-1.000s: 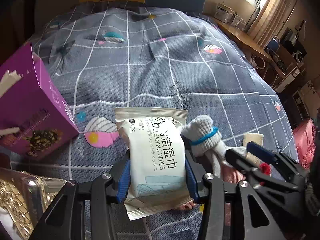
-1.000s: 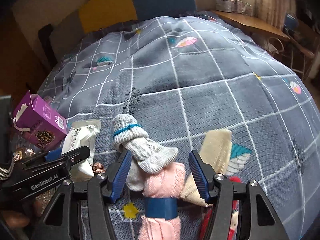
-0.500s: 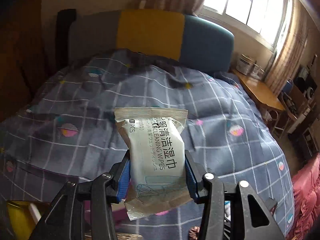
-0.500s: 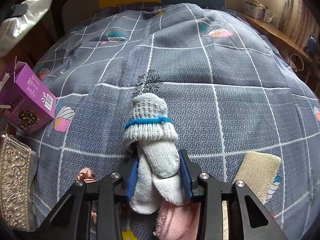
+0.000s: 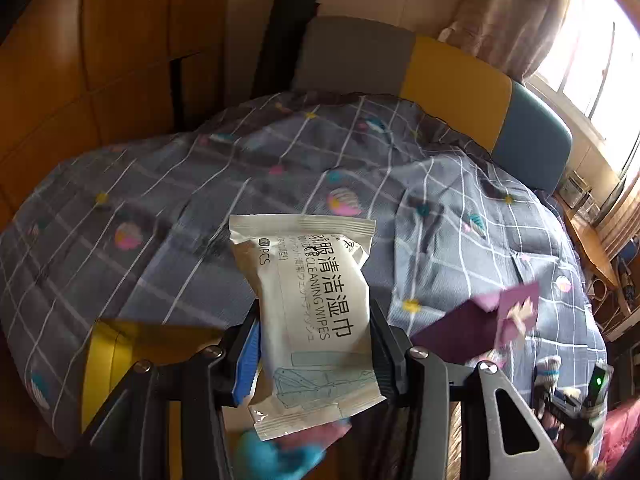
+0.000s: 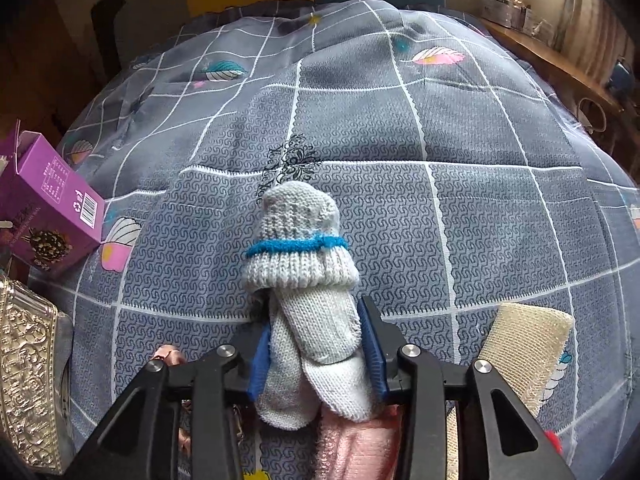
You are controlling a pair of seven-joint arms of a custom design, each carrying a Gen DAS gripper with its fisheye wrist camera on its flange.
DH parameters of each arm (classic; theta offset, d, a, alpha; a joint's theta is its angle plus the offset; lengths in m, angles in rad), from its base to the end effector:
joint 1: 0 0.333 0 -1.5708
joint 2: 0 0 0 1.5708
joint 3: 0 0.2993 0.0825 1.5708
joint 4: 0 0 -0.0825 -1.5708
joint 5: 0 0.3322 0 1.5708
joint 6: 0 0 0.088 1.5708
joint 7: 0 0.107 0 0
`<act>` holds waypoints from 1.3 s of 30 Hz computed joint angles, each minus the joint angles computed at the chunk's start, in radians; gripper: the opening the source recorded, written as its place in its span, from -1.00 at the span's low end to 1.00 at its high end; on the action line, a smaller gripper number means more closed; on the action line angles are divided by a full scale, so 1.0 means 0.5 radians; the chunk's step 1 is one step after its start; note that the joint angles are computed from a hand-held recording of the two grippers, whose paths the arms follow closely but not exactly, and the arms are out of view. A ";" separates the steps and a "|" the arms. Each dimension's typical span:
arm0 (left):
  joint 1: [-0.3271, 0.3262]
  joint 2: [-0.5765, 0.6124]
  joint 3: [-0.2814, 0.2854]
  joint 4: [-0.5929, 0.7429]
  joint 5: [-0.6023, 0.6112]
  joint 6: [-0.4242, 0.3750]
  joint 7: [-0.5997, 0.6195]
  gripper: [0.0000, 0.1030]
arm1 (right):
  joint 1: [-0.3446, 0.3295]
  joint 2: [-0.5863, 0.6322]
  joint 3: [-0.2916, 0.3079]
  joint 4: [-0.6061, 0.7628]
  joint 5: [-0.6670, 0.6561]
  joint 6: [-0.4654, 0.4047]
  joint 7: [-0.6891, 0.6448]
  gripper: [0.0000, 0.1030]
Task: Organize soft objects
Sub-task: 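Carry the wipes pack into the tray with the left tool while the right grasps the grey sock, then carry the grey knit sock with the right tool and release it into the gold tray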
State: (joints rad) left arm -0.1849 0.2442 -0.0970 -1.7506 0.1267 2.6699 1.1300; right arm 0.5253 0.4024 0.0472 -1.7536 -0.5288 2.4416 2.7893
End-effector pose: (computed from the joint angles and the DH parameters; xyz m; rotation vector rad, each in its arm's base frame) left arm 0.6004 -0.1715 0.5140 -1.9676 1.8210 -0.8178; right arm 0.5320 0.3380 0.3839 -1.6584 2.2325 -0.4866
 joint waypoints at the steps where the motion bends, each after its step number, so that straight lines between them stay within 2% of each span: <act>1: 0.030 -0.101 -0.001 -0.175 -0.036 0.080 0.019 -0.07 | 0.012 0.026 0.000 0.046 -0.006 -0.057 -0.021 -0.20; 6: 0.165 -0.485 -0.039 -0.807 -0.285 0.356 0.221 -0.07 | 0.046 0.122 0.004 0.248 0.040 -0.297 -0.075 -0.19; 9: 0.224 -0.655 -0.059 -1.096 -0.337 0.474 0.228 -0.07 | 0.072 0.184 -0.001 0.371 0.055 -0.430 -0.099 -0.23; 13: 0.246 -0.741 -0.058 -1.288 -0.549 0.469 0.385 -0.06 | 0.117 0.291 -0.014 0.575 0.068 -0.611 -0.122 -0.36; 18: 0.298 -0.613 -0.039 -1.221 -0.676 0.437 0.504 -0.05 | 0.187 0.459 -0.035 0.903 0.095 -0.884 -0.187 -0.55; 20: 0.339 -0.550 -0.057 -1.184 -0.485 0.472 0.384 0.01 | 0.216 0.517 -0.045 1.014 0.100 -0.969 -0.220 -0.57; 22: 0.363 -0.503 -0.058 -1.138 -0.203 0.461 0.181 0.26 | 0.240 0.509 -0.051 1.010 0.102 -0.994 -0.204 -0.57; 24: 0.356 -0.511 -0.053 -1.152 -0.120 0.525 0.128 0.38 | 0.261 0.516 -0.070 1.027 0.115 -1.004 -0.208 -0.58; 25: 0.355 -0.539 -0.056 -1.179 -0.046 0.563 0.078 0.38 | 0.258 0.464 -0.049 0.950 0.101 -1.004 -0.173 -0.58; 29: 0.375 -0.636 -0.104 -1.276 0.083 0.671 -0.002 0.38 | 0.269 0.460 -0.048 0.964 0.104 -1.036 -0.146 -0.58; 32: 0.409 -0.690 -0.170 -1.300 0.196 0.647 -0.071 0.38 | 0.283 0.455 -0.048 0.988 0.089 -1.043 -0.130 -0.58; 35: 0.336 -0.733 -0.159 -1.349 0.020 0.649 0.107 0.38 | 0.294 0.448 -0.048 1.008 0.071 -1.041 -0.124 -0.58; 39: 0.391 -0.792 -0.251 -1.407 0.113 0.661 0.059 0.38 | 0.316 0.464 -0.059 1.091 0.042 -1.059 -0.124 -0.58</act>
State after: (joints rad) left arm 0.0106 -0.1515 -0.2227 -2.4541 0.1834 3.0005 1.1596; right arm 0.6831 0.6343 0.0175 -1.2081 -0.5077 1.9122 2.7273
